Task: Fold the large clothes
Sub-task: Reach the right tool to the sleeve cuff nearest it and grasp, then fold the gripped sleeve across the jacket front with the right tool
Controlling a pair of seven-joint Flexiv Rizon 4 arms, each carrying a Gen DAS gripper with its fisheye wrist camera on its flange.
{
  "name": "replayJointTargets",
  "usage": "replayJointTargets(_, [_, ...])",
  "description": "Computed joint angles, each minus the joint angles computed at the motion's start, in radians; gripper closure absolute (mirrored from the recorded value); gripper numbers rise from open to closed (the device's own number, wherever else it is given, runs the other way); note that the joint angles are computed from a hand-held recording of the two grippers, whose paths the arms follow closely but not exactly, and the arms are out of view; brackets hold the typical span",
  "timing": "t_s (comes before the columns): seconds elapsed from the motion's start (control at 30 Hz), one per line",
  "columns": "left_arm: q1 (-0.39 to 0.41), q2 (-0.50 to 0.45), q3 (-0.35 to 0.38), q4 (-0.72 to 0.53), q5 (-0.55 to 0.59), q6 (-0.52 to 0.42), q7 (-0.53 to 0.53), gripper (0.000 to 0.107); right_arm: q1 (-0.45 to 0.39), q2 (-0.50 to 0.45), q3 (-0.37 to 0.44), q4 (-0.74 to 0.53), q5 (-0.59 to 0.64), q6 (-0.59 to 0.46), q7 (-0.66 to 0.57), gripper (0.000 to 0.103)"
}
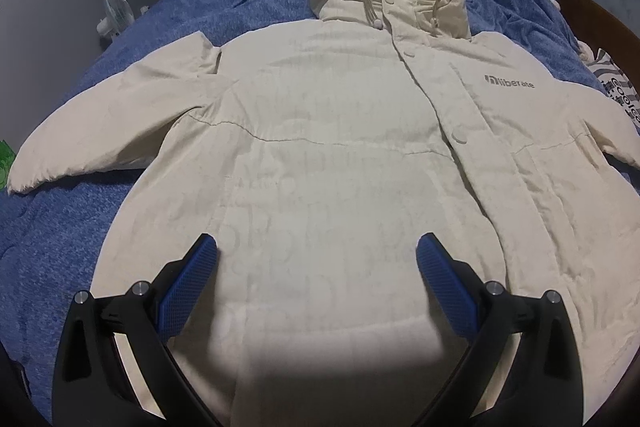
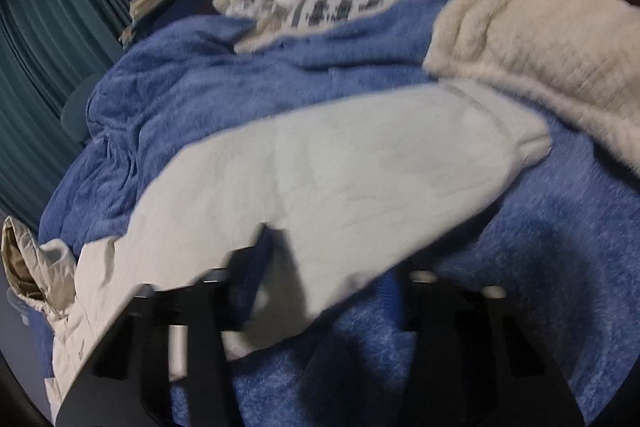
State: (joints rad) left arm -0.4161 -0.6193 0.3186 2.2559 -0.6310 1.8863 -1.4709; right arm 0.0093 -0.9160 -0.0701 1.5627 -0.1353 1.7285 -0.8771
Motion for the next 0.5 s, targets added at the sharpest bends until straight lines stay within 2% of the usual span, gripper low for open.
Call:
replayJointTargets(0.03, [0.000, -0.002, 0.001, -0.002, 0.000, 0.000, -0.001, 0.010, 0.048, 0.008, -0.063, 0.016, 0.016, 0.024, 0.008, 0.079])
replayJointTargets(0.1, [-0.002, -0.004, 0.003, -0.003, -0.001, 0.002, -0.002, 0.010, 0.111, 0.020, -0.139, 0.041, 0.041, 0.062, 0.011, 0.082])
replayJointTargets(0.2, [-0.013, -0.007, 0.011, -0.005, -0.006, 0.000, 0.001, 0.010, 0.144, 0.040, -0.168, 0.069, 0.068, 0.143, -0.008, 0.090])
replayJointTargets(0.27, [-0.013, -0.005, 0.009, 0.000, -0.005, 0.007, 0.000, 0.010, 0.198, 0.064, -0.212, 0.096, 0.102, 0.194, -0.046, 0.091])
replayJointTargets(0.37, [-0.017, -0.003, 0.009, 0.004, -0.010, 0.014, 0.005, 0.010, 0.204, 0.114, -0.162, 0.132, 0.096, 0.279, -0.126, 0.094])
replayJointTargets(0.5, [-0.032, -0.003, 0.014, 0.010, -0.025, 0.023, 0.017, 0.010, 0.234, 0.179, -0.106, 0.176, 0.084, 0.332, -0.232, 0.095])
